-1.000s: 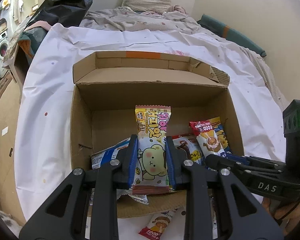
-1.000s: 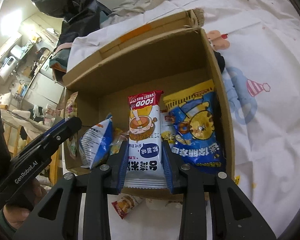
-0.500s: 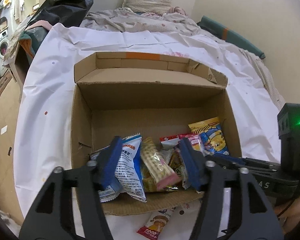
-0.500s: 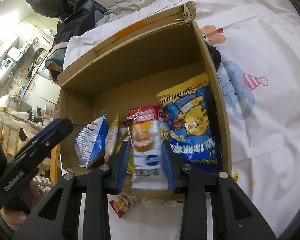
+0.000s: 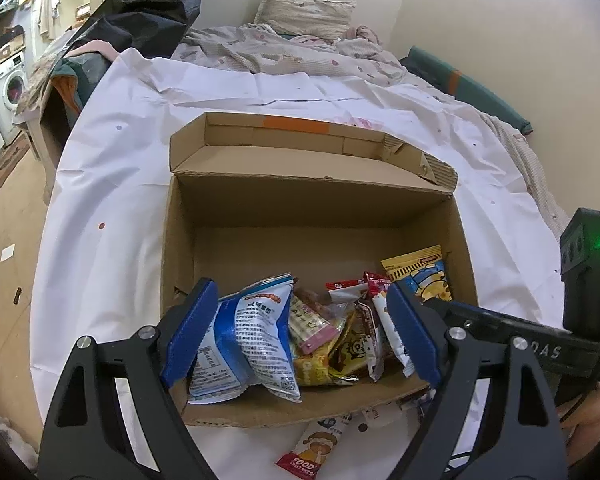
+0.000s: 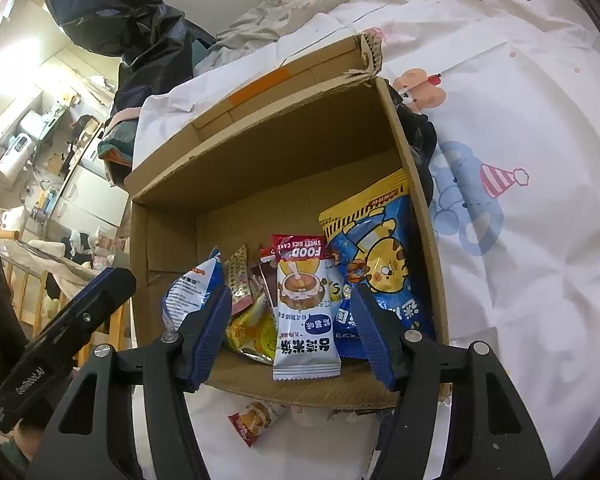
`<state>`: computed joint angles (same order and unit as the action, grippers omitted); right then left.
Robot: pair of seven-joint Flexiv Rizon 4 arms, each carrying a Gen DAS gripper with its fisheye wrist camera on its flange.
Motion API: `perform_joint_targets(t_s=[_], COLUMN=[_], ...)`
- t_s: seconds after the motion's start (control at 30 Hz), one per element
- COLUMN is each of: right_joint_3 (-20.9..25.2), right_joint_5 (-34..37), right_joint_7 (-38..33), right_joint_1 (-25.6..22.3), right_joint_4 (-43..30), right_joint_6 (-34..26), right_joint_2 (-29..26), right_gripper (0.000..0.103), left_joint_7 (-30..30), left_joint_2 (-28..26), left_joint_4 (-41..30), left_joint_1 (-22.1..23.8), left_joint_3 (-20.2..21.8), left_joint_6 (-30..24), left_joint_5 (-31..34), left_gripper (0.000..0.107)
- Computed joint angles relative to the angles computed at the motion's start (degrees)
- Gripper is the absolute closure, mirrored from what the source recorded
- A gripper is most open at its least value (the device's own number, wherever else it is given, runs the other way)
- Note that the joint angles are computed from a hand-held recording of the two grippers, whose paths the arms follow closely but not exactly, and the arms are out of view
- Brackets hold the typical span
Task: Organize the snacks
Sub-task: 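Withdraw both open tools from the box back over the sheet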
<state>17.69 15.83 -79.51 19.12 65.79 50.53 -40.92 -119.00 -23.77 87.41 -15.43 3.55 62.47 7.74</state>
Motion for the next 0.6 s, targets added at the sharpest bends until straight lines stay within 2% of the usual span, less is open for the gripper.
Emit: perform_joint_targets(t_s=[0.1,0.27,0.33,0.4,0.53,0.6], right_joint_3=[0.2,0.9,1.1,1.2,1.5,1.3], right_joint_5=[0.4,1.8,2.3,2.8,3.7,3.6], right_joint_7=[-0.4,-1.1,-1.4,-1.5,-1.5,-1.4], right_joint_1=[-0.3,-0.9,-1.1,-1.4,-1.9,-1.7], right_joint_4=[0.5,1.5,2.7,3.8,5.9,7.3], right_joint_6=[0.6,1.7,2.6,3.3,4.3,5.3], right_joint_2=[0.5,1.7,2.6,3.5,5.3,6.4], right_gripper=[0.038,0.038,0.038,0.038,0.037,0.031], left_joint_7=[0.4,-1.7,-3.9,-9.1,-11.6,-13.3], left_joint_2=[0.9,2.8,3.7,4.6,6.1,7.2], left_joint_4=[1.2,1.9,2.0,1.5,2.0,3.2], left_joint_1=[0.0,-1.7,-2.9,-5.4,-5.0,-4.7], left_joint_3=[-0.1,1.7,2.9,5.2,3.8,3.4], left_joint_6=[1.2,1.5,1.2,0.7,0.8,1.7], left_joint_5=[0.3,4.7,8.0,14.2,17.7,18.8], left_gripper=[0.023,0.023,0.023,0.023,0.023,0.017])
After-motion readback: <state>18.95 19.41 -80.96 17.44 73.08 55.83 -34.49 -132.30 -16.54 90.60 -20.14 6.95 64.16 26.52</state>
